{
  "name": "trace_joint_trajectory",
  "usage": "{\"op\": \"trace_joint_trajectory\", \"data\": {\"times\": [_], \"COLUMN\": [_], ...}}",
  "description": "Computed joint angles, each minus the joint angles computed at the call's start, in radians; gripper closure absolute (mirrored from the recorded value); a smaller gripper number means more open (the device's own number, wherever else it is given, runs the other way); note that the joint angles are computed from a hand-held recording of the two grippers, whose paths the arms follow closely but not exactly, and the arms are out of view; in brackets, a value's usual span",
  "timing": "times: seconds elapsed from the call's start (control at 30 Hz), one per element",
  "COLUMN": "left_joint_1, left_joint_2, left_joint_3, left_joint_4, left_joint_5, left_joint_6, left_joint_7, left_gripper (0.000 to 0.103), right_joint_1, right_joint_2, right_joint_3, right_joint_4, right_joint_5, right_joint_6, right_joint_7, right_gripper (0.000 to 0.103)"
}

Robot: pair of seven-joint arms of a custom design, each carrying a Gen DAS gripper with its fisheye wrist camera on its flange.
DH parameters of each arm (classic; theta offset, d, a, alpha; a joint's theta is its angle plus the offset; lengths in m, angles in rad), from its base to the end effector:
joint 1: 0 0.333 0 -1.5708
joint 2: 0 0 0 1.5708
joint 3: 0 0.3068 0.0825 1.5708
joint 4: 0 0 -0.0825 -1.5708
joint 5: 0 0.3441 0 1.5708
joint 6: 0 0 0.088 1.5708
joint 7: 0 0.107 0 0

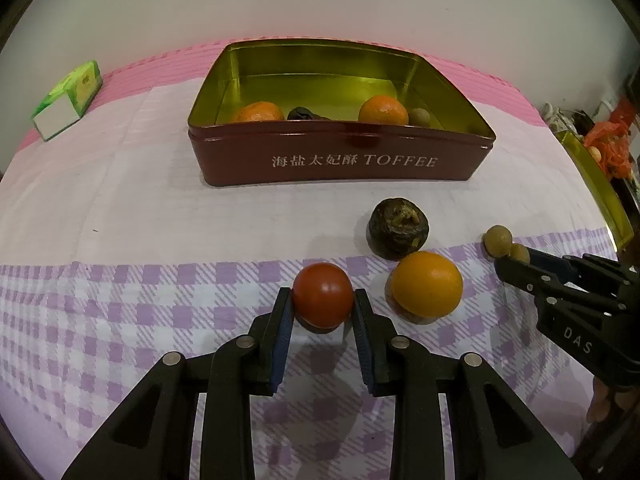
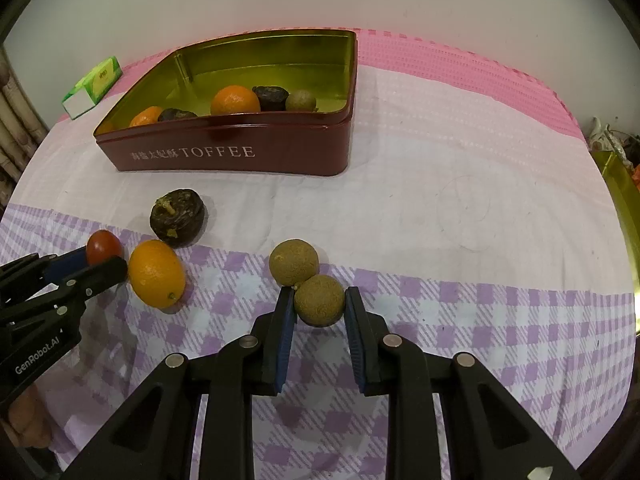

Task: Organize fruits
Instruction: 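Lift the tomato and brown fruit toward the TOFFEE tin with both tools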

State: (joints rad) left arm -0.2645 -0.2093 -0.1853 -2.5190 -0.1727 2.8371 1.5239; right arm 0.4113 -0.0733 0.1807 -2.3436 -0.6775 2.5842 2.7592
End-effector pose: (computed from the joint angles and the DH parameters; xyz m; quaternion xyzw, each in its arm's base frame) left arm 0.4142 -0.1922 0.4294 -0.5890 0.7649 -0.2369 0.1092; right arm 0.4003 0.2837 0.4082 -0.6581 0.7041 -0.2073 0.1678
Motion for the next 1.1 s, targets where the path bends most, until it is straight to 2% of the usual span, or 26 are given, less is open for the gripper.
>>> {"op": "trace_joint_trajectory", "data": {"times": [0.33,0.8,1.1], "left_joint_1": [0.001,-0.017,-0.013], "left_joint_2": [-0.006,-0.031,-0.049], "left_joint_3": [0.002,0.034,0.038], "left_joint_4": [0.004,0.010,0.045], "left_joint_5": [0.008,-0.080,-0.093], "left_joint_6": [0.002,-0.002,-0.002], "left_joint_7": [-0.010,0.067,0.098], "left_gripper": [0.073,0.073,0.073], "right_joint_1": [0.001,0.001,-0.004], "right_joint_2": [-0.007,-0.031,-0.044], "right_joint_3": [0.001,0.013,0.021], "right_joint_4": [0.007,0.024,0.055], "right_joint_5": [0.018,0.022,0.019], "right_joint_6": [-0.003,-0.013,-0.017], "right_joint_7": [-0.030,-0.048,-0.058], "right_gripper": [0.080,0.080,0.080]}}
